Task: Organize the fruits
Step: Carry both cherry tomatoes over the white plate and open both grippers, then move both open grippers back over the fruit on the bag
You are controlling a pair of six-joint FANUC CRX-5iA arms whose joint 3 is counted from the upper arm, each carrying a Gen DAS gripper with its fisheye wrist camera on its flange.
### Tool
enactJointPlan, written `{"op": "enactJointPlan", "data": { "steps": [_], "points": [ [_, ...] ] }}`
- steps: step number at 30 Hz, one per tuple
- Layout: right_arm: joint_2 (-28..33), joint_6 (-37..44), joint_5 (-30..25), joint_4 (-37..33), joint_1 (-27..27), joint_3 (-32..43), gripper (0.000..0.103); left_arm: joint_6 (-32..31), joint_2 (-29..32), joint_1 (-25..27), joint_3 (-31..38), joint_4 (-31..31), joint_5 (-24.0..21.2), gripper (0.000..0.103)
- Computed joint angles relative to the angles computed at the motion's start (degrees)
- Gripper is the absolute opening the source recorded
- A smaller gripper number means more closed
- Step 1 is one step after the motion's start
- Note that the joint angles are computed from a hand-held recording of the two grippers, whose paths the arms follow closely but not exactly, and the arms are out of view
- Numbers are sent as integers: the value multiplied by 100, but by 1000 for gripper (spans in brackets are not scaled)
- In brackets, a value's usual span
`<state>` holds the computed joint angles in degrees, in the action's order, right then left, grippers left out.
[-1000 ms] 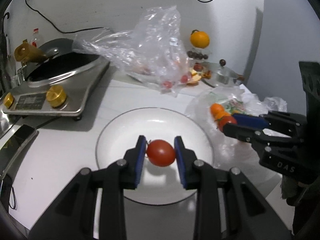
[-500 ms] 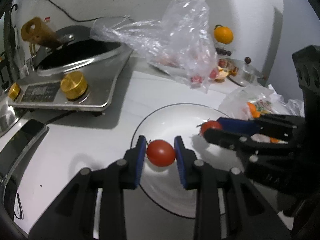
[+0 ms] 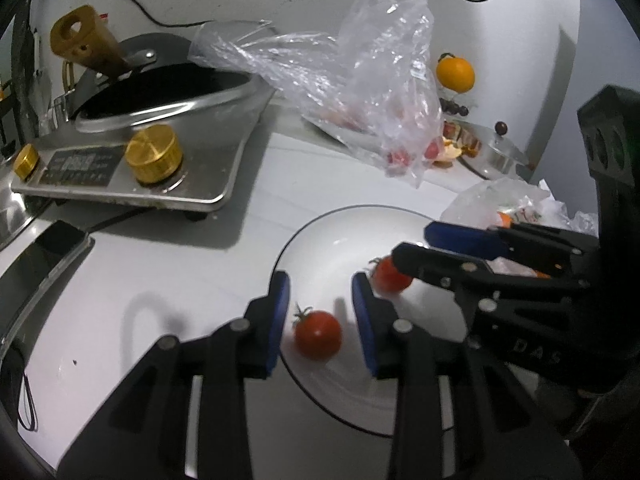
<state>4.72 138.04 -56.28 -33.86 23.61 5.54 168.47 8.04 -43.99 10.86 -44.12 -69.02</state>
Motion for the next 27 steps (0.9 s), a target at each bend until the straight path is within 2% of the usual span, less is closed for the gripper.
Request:
{"op": "enactJointPlan", "data": {
  "steps": [5, 6, 7, 9, 16, 19, 27],
  "points": [
    [-143, -33, 94, 18, -114, -94, 38, 77, 69, -169, 164, -142, -248, 37],
    [-182, -23, 104, 2, -156, -115, 39, 91, 92, -213, 211, -172, -306, 41],
    [-223, -4, 109, -11, -202, -136, 39, 110, 95, -246, 228, -194, -326, 54],
    [-292, 31, 112, -20, -284, -175, 42, 287, 99, -385, 262, -360, -402, 64],
    [-578, 334, 8, -222, -677, -359, 44, 447, 294, -717, 588, -572, -721, 65],
    [-687, 513, -76, -331, -864, -422, 44, 447, 401, -832, 752, -631, -821, 68],
    [-879, 942, -310, -626, -1341, -489, 44, 365, 778, -1116, 1325, -782, -1101, 68]
  ]
}}
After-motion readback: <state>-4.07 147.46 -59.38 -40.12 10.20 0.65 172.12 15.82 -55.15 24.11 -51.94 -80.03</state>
